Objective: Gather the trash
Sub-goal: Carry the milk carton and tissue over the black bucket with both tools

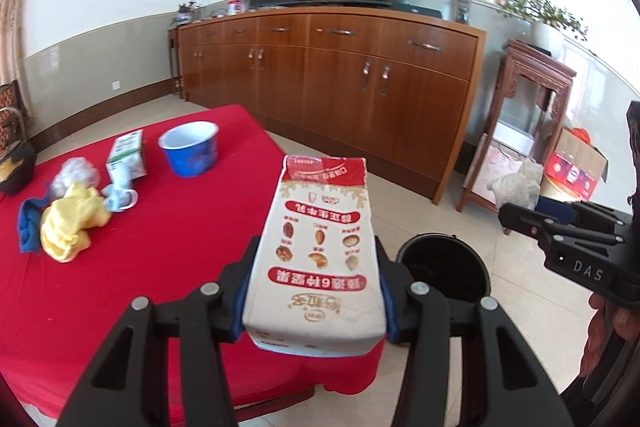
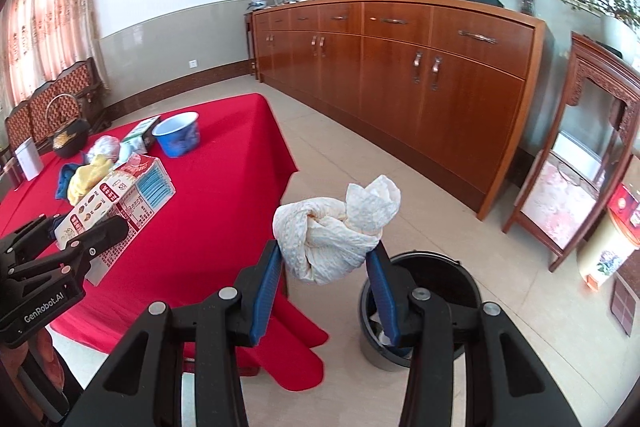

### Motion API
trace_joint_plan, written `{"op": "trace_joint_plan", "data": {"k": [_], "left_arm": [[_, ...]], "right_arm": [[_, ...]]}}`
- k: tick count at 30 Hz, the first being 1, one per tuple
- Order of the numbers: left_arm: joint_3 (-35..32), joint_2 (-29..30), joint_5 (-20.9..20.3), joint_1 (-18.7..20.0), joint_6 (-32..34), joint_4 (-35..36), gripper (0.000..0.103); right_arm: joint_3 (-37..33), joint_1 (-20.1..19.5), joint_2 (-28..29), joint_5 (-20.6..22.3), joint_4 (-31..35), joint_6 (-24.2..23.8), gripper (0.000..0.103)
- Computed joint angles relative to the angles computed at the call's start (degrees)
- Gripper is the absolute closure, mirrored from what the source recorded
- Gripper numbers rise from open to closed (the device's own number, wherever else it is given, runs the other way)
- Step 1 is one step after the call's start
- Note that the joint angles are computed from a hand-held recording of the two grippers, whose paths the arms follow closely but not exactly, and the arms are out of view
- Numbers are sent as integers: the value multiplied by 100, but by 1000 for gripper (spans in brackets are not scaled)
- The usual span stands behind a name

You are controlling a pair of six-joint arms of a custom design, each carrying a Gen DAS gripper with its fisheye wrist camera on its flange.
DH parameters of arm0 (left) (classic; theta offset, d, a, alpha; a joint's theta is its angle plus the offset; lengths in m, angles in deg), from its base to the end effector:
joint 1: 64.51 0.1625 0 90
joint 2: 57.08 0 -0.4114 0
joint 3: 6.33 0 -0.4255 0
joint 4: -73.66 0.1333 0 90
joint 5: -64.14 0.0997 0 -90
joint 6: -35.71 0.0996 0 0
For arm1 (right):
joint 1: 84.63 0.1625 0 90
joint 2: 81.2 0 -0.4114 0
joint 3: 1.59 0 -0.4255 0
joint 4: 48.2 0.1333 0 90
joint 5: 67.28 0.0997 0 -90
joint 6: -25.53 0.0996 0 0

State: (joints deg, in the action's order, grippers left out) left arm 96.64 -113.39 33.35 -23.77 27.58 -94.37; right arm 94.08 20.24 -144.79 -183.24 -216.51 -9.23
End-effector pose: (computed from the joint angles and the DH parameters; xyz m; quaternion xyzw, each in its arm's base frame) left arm -0.3359 -0.5782 0.2037 0.1690 0.8306 -0.4346 0.3043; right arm 0.2605 -0.6315 0.3150 0.2961 -0.8505 0.3411 0.2695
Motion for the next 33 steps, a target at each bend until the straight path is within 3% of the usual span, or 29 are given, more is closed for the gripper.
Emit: {"op": "trace_joint_plan", "data": {"k": [20, 33], "left_arm": [[-1245, 1252, -1005, 141, 432, 551, 52], [-1899, 1873, -1541, 339, 506, 980, 52]], "right_arm": [[-28, -817, -382, -283, 1, -69, 57], [-212, -1388, -250, -43, 168, -498, 57]]}}
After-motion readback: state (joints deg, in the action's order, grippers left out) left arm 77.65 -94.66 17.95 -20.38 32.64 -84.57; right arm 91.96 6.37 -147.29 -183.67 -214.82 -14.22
